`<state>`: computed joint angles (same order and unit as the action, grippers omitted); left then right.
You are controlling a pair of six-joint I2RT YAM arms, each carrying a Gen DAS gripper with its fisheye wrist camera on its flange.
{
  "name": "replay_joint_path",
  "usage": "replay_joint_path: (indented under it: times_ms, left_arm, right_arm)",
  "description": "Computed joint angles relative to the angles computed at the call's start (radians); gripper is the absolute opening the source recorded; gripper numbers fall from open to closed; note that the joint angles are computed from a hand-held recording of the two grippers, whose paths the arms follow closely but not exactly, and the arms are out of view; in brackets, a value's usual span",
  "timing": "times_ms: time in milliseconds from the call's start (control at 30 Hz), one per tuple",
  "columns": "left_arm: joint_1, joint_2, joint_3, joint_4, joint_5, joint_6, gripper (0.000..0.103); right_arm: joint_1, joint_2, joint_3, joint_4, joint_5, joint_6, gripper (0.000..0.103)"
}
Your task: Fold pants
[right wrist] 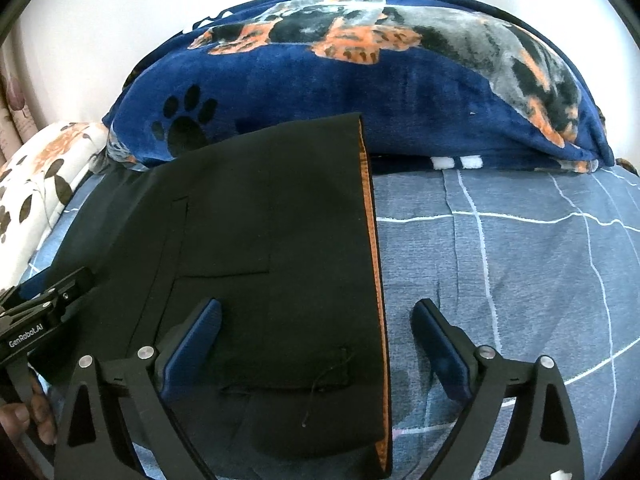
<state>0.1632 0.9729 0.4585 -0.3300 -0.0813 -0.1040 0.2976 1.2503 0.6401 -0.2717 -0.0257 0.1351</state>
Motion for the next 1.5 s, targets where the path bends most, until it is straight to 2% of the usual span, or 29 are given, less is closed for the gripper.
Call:
replay_joint_path:
  times_ms: [1500]
  left_arm:
    - [-0.007, -0.009, 0.007, -0.013, -0.012, -0.014, 0.095]
  right_arm:
    - [-0.021, 0.014, 0.010, 0.003, -0.010, -0.021, 0.097]
